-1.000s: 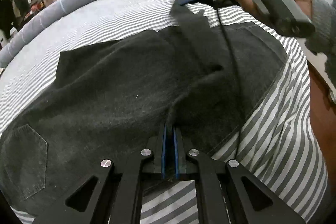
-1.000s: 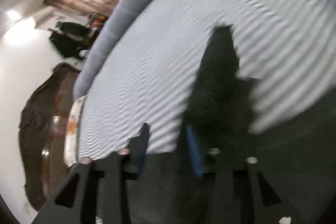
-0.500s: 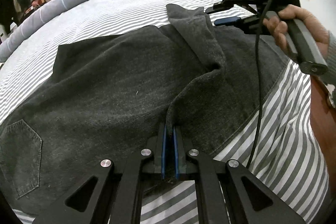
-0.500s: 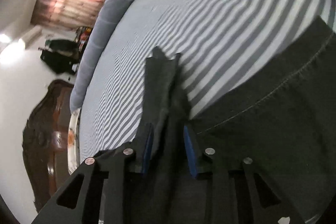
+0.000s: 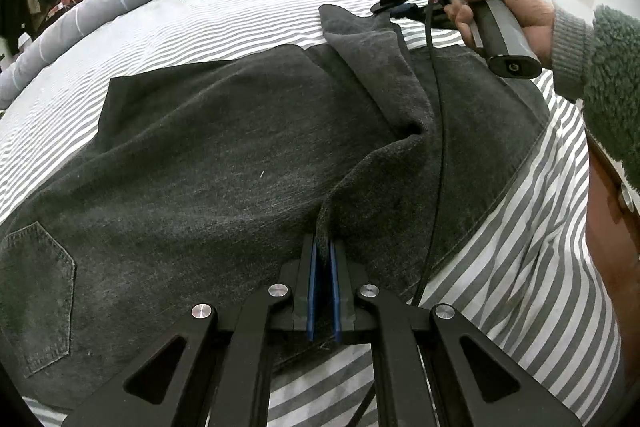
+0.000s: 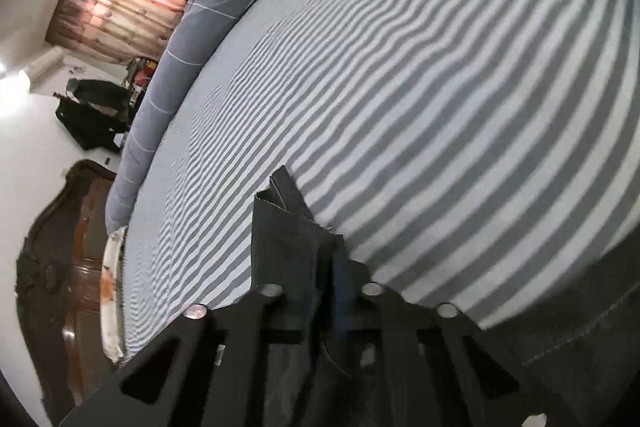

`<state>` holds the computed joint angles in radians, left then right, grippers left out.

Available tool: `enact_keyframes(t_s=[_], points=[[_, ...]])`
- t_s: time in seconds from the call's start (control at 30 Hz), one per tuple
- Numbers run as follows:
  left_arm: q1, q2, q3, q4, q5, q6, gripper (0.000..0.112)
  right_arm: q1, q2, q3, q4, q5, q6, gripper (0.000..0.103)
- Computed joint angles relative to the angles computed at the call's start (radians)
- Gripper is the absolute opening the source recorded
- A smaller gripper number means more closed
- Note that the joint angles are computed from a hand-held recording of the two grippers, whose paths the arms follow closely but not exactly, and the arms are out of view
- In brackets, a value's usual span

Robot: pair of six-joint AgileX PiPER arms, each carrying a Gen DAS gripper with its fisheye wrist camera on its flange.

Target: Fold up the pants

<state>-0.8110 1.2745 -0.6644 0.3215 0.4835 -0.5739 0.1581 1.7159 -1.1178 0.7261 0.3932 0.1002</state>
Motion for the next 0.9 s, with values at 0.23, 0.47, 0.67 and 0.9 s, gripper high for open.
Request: enact_keyframes(t_s=[0.23,0.47,0.67,0.9], points=[[-0.020,0.010,-0.022,0.020,0.034,-0.023,0.006,0.025,-0.178,0.058,-0.291,0.005,0.250,0.004],[-0.165,0.041,-0.068,0.235,0.151,-0.173,0.007,-0.098,-0.628,0.293,-0.619,0.189,0.496,0.004],[-0.340,0.097,-0.081,0.434,0.279,-0.290,0.007,-0.421,-0.869,0.533,-0.416,0.365,0.219,0.003],[-0.380,0.079,-0.088,0.413,0.308,-0.216,0.007,-0.423,-0.920,0.592,-0.445,0.357,0.234,0.003]])
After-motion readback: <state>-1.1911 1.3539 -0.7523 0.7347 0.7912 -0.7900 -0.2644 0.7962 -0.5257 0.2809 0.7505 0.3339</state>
